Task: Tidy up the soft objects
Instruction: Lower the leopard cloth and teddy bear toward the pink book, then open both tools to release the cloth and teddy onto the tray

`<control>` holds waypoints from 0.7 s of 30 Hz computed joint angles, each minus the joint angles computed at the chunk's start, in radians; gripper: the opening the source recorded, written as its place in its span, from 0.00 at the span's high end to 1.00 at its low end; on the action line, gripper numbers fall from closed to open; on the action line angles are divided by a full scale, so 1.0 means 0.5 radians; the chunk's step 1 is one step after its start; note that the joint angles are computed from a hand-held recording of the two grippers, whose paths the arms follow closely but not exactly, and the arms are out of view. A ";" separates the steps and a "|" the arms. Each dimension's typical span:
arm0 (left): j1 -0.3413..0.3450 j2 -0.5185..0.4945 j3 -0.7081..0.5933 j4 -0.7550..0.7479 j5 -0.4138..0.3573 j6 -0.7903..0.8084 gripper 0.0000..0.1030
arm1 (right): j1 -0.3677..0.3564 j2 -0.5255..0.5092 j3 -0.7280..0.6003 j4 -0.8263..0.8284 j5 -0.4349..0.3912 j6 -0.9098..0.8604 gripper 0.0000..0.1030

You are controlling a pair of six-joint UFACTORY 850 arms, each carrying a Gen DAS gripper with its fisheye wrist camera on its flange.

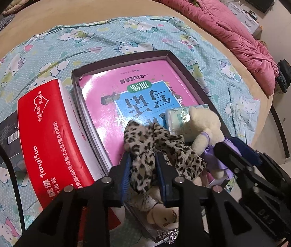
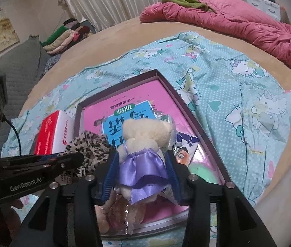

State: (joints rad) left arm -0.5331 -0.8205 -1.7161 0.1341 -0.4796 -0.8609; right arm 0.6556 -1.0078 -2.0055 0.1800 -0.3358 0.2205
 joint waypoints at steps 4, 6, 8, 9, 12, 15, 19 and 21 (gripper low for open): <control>-0.004 0.006 -0.003 0.001 -0.006 0.008 0.66 | -0.011 0.049 0.053 0.000 0.035 0.034 0.41; -0.008 0.013 0.000 0.020 -0.007 -0.004 0.60 | -0.020 0.068 0.073 0.002 0.049 0.050 0.40; -0.012 0.020 0.003 0.031 -0.007 -0.005 0.55 | -0.027 0.080 0.084 0.002 0.049 0.062 0.39; -0.017 0.026 0.004 0.057 -0.008 -0.021 0.54 | -0.028 0.084 0.087 0.004 0.048 0.063 0.37; -0.025 0.033 0.000 0.082 -0.012 -0.026 0.51 | -0.025 0.108 0.115 -0.078 0.058 0.154 0.31; -0.033 0.050 0.008 0.109 -0.010 -0.036 0.50 | -0.027 0.125 0.135 -0.108 0.063 0.198 0.30; -0.049 0.078 0.025 0.203 -0.014 -0.102 0.45 | -0.028 0.147 0.158 -0.129 0.078 0.241 0.28; -0.058 0.099 0.041 0.260 -0.022 -0.152 0.42 | -0.027 0.162 0.173 -0.134 0.088 0.260 0.27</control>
